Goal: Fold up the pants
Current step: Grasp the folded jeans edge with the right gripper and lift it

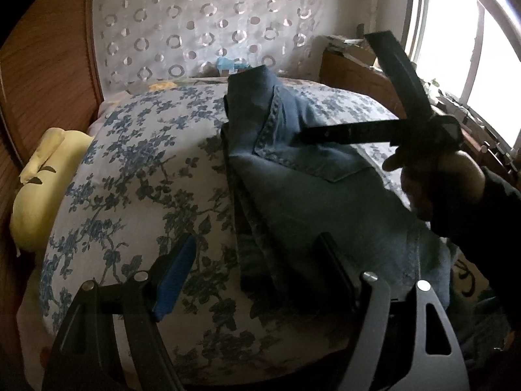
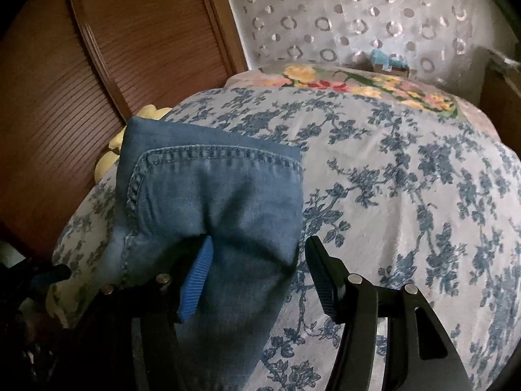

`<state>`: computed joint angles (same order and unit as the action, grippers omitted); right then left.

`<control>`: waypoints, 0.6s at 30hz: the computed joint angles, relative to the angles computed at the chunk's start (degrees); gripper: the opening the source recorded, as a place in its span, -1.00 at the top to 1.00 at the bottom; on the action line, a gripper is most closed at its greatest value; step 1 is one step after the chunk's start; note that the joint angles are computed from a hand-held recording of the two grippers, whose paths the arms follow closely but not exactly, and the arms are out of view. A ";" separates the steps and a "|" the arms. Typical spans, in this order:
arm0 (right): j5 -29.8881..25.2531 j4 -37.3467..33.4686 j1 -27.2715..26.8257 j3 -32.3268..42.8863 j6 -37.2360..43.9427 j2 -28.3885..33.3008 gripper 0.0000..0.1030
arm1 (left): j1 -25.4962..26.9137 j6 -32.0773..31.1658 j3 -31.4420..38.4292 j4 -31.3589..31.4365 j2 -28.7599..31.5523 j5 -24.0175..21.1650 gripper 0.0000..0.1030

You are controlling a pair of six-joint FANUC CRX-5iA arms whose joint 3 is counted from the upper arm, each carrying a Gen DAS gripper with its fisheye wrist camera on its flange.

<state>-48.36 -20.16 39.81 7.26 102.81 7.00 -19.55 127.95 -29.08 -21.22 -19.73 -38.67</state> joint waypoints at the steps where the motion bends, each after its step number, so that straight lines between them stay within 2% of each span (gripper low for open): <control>1: -0.77 -1.32 -0.56 0.58 0.86 0.35 -0.18 | 0.11 -0.47 -0.02 0.35 -0.04 0.25 -0.48; 5: -2.01 -3.65 -1.60 1.20 2.94 0.65 -0.18 | 0.55 -2.45 -0.27 2.14 -0.09 1.53 -0.48; 9: -2.89 -5.17 -2.23 1.07 4.51 0.48 -0.18 | 1.39 -5.15 -0.91 4.64 -0.05 3.00 -0.28; 11: -2.79 -5.07 -2.07 0.76 4.63 0.23 -0.17 | 2.48 -7.99 -1.88 7.41 0.01 4.53 -0.17; 14: -3.17 -5.56 -2.05 0.84 4.80 0.16 -0.11 | 4.12 -11.98 -3.46 11.91 0.04 6.51 -0.13; 18: -3.41 -6.93 -2.33 0.78 4.94 -0.08 0.00 | 7.23 -20.85 -7.23 21.92 -0.44 10.38 0.03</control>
<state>-51.77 -27.08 37.48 8.03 107.75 6.92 -12.32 107.09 -36.30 0.70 -20.18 -28.28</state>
